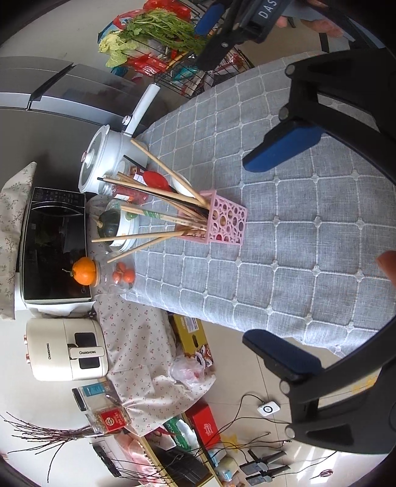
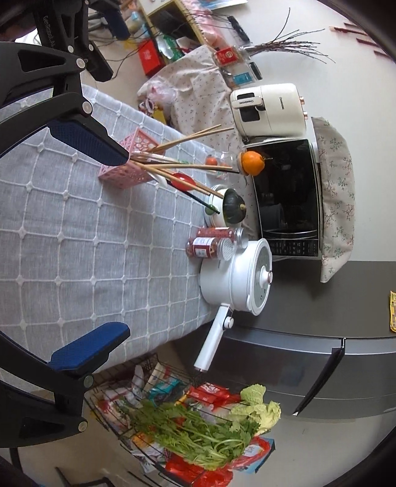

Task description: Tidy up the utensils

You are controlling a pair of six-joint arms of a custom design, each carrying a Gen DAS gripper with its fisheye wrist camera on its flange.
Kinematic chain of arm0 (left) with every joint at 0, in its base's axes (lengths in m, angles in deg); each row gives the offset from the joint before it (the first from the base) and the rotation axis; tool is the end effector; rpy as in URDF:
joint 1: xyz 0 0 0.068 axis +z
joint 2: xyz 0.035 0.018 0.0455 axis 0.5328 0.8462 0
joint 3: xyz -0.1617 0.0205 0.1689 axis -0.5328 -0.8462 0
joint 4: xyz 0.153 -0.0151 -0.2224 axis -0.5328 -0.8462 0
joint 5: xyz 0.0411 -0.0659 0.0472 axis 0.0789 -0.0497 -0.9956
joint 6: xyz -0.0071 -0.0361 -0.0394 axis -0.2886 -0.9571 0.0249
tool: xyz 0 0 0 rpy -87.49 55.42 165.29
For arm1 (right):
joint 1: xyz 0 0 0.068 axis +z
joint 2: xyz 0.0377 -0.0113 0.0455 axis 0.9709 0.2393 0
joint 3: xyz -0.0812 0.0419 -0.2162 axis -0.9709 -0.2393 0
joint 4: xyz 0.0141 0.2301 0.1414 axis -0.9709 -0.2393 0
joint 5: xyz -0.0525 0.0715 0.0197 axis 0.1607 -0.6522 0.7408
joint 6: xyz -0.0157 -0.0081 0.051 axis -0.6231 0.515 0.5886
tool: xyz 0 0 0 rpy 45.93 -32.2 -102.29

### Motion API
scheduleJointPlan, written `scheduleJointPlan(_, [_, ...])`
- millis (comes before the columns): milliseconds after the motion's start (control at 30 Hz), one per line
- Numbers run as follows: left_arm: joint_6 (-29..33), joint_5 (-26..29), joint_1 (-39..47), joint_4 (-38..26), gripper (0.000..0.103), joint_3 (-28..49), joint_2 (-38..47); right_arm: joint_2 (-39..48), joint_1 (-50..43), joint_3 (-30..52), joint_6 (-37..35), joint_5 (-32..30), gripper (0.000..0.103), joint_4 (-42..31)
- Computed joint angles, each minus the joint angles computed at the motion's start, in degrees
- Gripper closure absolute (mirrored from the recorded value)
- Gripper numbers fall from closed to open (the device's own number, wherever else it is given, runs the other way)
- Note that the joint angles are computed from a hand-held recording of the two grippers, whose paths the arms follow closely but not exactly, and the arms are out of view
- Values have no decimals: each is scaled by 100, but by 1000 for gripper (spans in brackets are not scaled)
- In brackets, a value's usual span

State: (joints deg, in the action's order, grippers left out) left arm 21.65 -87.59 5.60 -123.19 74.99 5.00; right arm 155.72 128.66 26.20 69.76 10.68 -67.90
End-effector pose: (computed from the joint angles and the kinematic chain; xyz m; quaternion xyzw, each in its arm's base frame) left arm 0.1972 -0.0898 0.2672 0.0281 0.9275 -0.0375 0.3708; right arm 0.1922 0.2133 0.3275 0.0256 0.9123 -0.0309 0.4076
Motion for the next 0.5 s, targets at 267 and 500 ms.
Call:
scheduleJointPlan(267, [-186, -595, -484, 126, 1, 94, 277, -176, -122, -233, 52, -19, 0, 58])
scheduleJointPlan(500, [-295, -698, -677, 172, 1, 136, 439, -283, -188, -400, 5, -110, 0, 128])
